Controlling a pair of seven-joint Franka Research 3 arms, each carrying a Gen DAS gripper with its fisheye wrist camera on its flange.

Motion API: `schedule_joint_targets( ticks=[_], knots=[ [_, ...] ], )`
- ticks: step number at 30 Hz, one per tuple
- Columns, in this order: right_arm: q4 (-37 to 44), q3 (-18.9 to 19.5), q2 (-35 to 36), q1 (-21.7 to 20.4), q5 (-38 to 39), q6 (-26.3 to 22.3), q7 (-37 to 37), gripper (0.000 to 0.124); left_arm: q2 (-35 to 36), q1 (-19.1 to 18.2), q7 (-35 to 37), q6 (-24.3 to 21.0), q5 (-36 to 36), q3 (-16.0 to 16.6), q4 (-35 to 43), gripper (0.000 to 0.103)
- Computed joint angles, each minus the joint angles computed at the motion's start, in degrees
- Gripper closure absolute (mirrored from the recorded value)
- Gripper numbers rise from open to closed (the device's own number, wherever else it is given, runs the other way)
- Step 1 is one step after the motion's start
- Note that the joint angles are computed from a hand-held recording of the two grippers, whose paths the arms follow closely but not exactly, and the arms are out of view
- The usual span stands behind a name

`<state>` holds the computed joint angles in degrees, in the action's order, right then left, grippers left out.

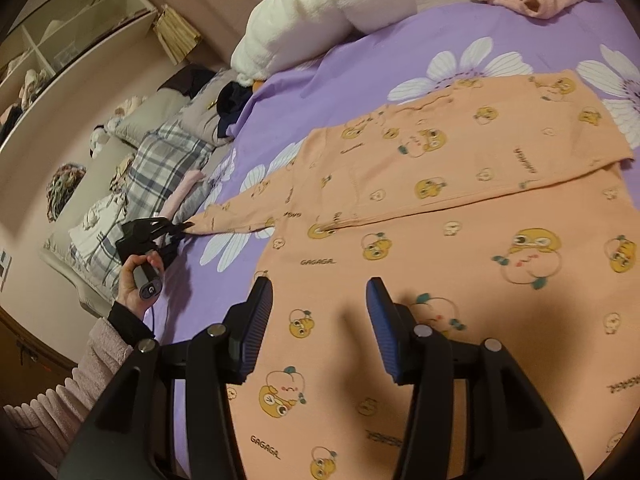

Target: Fold small clothes

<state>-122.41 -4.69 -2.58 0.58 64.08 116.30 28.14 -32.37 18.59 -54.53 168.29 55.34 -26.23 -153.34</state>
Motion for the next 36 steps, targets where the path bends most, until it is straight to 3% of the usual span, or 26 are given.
schedule_joint_targets(
  ticks=[4,6,9,16,20,27,31,33,35,36],
  knots=[
    [0.2,-0.78,0.46,-1.0,0.76,-1.0,-0.13,0.074,1.74,-6.15,12.22,-10.55,-1.41,0.86,8.96,0.101],
    [0.02,-1.11,0.36,-1.56,1.56,-1.66,-0.68,0.074,3.94,-8.27,15.48,-13.69,-0.41,0.95,13.4,0.101],
    [0.11,-1.76,0.47,-2.57,2.99,-3.22,-1.28,0.074,9.74,-11.08,21.68,-20.12,2.15,-0.94,22.87,0.101],
    [1.41,-3.48,1.99,-6.08,5.8,-6.26,-1.3,0.074,33.49,-19.15,35.37,-32.64,8.89,-6.24,48.94,0.101],
    [2.31,-4.33,3.29,-8.45,6.42,-6.88,-0.46,0.072,48.43,-27.32,43.99,-37.96,10.26,-5.48,63.42,0.101],
    [3.76,-4.64,5.8,-11.75,5.6,-7.11,1.43,0.07,69.96,-39.17,60.65,-44.4,4.49,-3.12,86.12,0.101],
    [4.88,-4.5,6.81,-12.97,4.93,-6.71,3.22,0.059,74.5,-40.81,65.75,-45.87,-0.8,-3.45,90.95,0.1],
    [5.89,-4.36,7.51,-13.45,4.64,-7.09,3.79,0.058,74.9,-40.6,67.55,-45.37,-4.19,-3.5,90.93,0.089],
    [7.27,-4.03,8.24,-13.66,4.06,-7.6,4.75,0.057,72.59,-39.22,67.78,-41.78,-6.49,-3.5,86.78,0.064],
    [7.67,-3.77,8.31,-13.64,3.93,-7.67,5.14,0.057,71.03,-39.18,67.08,-40.37,-6.59,-2.83,84.54,0.059]
  ],
)
